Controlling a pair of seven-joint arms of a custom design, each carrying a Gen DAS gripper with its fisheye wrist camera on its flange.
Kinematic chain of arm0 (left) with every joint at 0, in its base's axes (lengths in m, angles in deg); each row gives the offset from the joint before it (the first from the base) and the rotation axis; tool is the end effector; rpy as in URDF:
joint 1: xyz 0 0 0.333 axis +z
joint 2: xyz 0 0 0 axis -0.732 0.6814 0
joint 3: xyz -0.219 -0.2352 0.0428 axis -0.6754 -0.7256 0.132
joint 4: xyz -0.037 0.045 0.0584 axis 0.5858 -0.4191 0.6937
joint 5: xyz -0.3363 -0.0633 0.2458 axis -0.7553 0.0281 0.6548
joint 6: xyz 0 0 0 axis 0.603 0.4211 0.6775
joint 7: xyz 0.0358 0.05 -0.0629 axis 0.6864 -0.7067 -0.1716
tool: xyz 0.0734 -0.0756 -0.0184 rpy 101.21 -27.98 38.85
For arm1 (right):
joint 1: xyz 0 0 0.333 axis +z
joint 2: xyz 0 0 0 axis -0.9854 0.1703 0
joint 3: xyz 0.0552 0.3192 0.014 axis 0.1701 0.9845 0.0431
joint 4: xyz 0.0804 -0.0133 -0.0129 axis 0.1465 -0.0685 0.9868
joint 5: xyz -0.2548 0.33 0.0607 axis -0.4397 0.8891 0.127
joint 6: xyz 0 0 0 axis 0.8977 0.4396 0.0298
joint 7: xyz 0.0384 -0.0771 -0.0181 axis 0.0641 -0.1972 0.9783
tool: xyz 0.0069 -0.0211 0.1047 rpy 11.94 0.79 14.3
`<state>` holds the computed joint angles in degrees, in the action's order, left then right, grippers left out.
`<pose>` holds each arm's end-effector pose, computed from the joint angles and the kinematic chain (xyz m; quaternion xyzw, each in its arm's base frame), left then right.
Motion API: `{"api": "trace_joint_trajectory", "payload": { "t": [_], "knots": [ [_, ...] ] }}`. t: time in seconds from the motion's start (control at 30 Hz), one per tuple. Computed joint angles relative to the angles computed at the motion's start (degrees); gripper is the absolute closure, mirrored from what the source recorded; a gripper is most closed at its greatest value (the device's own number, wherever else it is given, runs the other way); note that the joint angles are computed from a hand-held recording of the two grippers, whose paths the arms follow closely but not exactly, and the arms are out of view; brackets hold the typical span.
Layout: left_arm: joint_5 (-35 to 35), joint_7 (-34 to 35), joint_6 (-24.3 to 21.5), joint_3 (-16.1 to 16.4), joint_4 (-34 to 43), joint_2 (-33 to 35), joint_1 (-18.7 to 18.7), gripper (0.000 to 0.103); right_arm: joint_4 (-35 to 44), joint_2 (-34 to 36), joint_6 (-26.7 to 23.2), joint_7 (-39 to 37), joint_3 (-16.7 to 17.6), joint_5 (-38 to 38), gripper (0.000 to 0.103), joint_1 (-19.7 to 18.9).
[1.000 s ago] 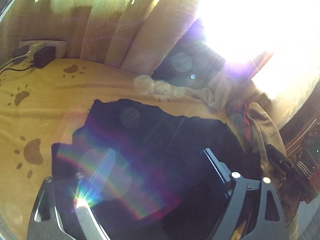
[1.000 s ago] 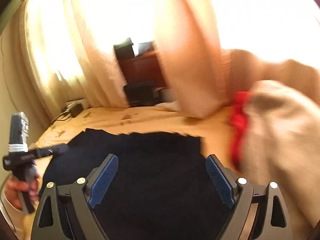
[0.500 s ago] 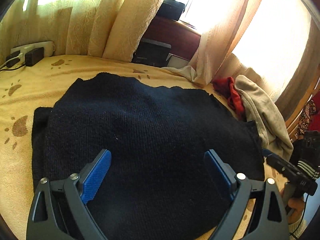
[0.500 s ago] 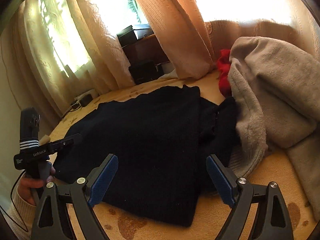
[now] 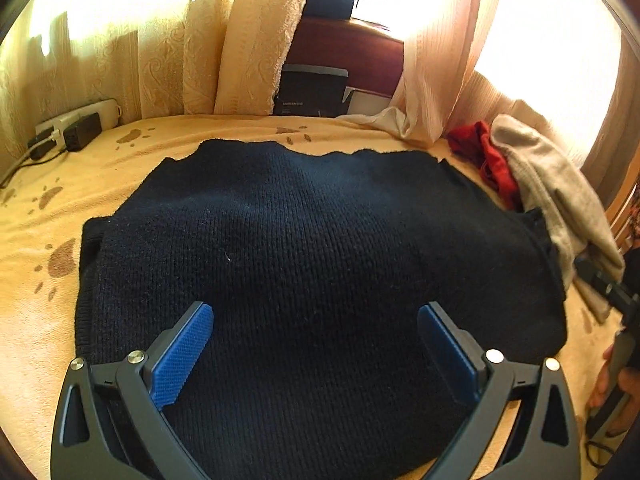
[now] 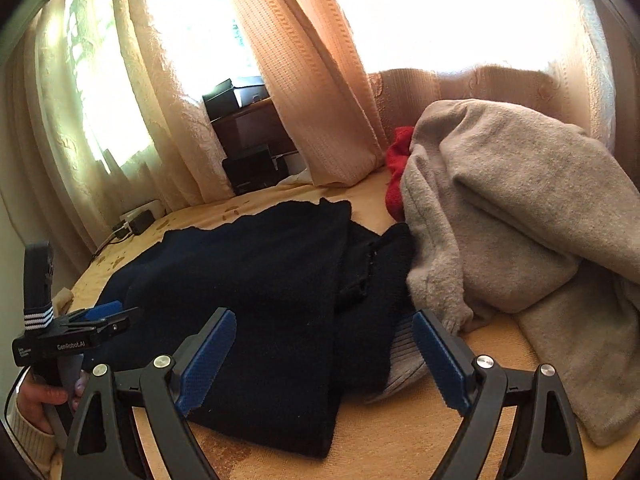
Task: Fold clothes
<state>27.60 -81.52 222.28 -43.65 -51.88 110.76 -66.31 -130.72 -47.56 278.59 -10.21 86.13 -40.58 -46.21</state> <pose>0.6132 -0.2819 0.2733 -0.6748 0.6364 -0.3055 0.2153 0.6293 0.3994 0.2953 -0.6912 0.5528 -0.1729 0.4322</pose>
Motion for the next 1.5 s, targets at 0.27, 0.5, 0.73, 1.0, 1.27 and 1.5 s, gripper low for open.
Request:
{"api": "trace_joint_trajectory", "payload": {
  "t": [0.27,0.5,0.73,1.0,1.27,1.5],
  "knots": [
    [-6.6,7.5,-4.9,-1.9,-0.1,0.2,0.0,0.000,1.2,0.8,1.3,-1.0,-9.9,4.2,0.011,8.5],
    [-8.2,9.1,-5.2,-1.5,-0.3,0.1,-0.5,0.000,2.6,1.8,1.3,-4.8,-12.9,8.4,0.010,11.6],
    [-10.5,12.2,-8.0,-2.2,0.1,0.3,-0.9,0.000,1.4,0.5,1.8,-6.3,-4.5,5.8,0.009,4.9],
    [-11.0,12.9,-8.7,-2.2,0.2,0.4,-1.1,0.000,1.1,0.5,0.7,-3.4,-3.2,4.7,0.009,3.3],
    [-12.5,14.7,-9.8,-2.5,0.5,0.6,-1.1,0.001,1.2,0.6,-1.0,-1.2,-5.7,3.8,0.009,4.9],
    [-12.9,15.2,-9.7,-2.5,0.5,0.7,-1.1,0.001,1.3,0.8,-3.8,2.6,-10.3,3.4,0.008,8.0]
  ]
}}
